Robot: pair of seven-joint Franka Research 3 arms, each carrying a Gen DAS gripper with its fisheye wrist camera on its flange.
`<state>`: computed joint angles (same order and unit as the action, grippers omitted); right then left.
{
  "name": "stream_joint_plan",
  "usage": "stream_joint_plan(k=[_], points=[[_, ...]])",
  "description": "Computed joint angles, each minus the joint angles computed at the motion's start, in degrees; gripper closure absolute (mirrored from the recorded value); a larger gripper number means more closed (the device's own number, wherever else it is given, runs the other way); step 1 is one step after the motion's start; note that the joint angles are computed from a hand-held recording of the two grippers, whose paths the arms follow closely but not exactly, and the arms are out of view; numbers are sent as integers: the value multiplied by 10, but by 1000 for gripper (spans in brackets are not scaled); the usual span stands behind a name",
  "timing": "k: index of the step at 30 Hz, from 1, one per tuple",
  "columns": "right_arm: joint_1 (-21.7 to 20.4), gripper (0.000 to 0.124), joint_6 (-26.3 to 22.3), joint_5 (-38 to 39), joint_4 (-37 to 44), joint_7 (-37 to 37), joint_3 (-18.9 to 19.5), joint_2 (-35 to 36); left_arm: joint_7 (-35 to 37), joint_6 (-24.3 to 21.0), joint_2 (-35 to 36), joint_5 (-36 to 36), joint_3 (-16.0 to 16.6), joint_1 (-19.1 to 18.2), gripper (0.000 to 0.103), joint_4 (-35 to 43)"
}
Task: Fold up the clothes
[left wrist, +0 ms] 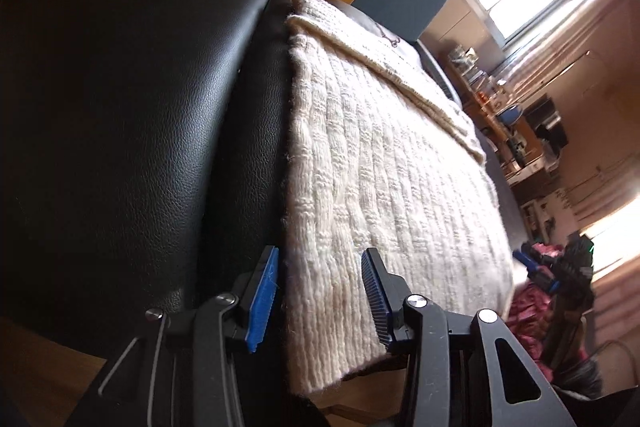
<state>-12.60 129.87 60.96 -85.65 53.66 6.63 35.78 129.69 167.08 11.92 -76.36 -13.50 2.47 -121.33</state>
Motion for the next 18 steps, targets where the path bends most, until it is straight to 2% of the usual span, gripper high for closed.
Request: stream_joint_plan(k=[1,3,6,8,10,13,17,18], points=[[-10,77,-13,11,1,5,2,4,23,-4,1,-29,-4,5,55,3],[-23,72,-38,24,10,10,6,17,31,-5,4,-32,-2,1,54,7],[-36,70,-76,43,39,19,16,44,4,-13,5,11,3,-6,41,11],[-37,70,-91,46,59,24,21,60,-22,-20,4,52,5,-8,28,12],[-33,70,-115,33,90,30,24,79,-61,-16,8,98,5,-12,22,17],[-27,70,-159,9,133,45,32,107,-81,-14,18,109,-9,-1,13,29],[-16,74,-159,-14,142,22,34,109,-85,-35,21,77,-21,21,9,37],[-10,82,-151,-23,139,15,30,105,-78,-38,22,63,-23,24,9,39]])
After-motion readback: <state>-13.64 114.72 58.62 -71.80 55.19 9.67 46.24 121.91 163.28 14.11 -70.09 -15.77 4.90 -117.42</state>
